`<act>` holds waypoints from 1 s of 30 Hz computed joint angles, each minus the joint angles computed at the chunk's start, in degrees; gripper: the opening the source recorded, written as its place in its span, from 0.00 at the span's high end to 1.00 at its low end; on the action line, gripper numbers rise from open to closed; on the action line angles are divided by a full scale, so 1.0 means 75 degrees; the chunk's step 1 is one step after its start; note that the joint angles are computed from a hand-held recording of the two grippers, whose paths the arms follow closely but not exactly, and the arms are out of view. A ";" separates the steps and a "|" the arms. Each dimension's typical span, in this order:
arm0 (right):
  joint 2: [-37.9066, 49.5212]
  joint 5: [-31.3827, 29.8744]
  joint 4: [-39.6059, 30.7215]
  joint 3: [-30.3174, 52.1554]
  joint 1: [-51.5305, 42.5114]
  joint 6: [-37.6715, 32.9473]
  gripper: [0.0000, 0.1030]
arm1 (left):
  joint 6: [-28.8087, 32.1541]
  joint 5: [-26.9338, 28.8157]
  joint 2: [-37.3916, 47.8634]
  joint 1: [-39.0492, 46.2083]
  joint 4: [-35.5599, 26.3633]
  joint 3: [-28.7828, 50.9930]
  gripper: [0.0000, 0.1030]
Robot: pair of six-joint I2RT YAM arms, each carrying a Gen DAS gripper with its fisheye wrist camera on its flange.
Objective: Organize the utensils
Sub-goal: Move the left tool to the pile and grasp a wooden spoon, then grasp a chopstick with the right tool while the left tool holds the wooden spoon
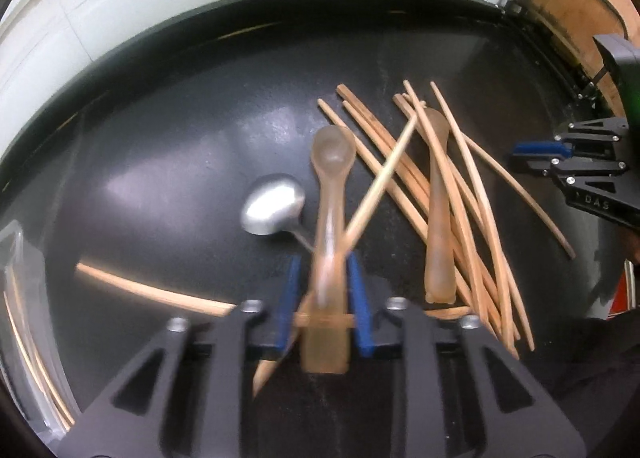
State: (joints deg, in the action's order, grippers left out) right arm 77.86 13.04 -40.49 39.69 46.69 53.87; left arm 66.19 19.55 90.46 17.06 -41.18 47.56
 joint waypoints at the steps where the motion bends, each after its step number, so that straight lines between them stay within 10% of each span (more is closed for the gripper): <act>1: 0.0005 -0.0006 0.0000 0.0002 -0.0002 0.0011 0.93 | -0.0022 -0.0035 0.0016 -0.0041 -0.0022 0.0018 0.85; 23: -0.0535 0.0314 0.0113 -0.0049 0.0298 0.0917 0.98 | -0.0094 0.0552 -0.0459 0.0324 -0.0913 0.0370 0.86; 26: -0.0457 0.0357 0.0291 -0.0181 0.0297 0.0834 0.61 | 0.0056 0.0404 -0.0310 0.0389 -0.0609 0.0125 0.86; 27: -0.0450 0.0582 0.0264 -0.0197 0.0418 0.0909 0.28 | 0.0051 0.0353 -0.0285 0.0378 -0.0517 0.0065 0.86; 30: -0.0417 0.0577 0.0451 -0.0361 0.0520 0.0749 0.38 | 0.0029 0.0344 -0.0254 0.0322 -0.0415 0.0017 0.86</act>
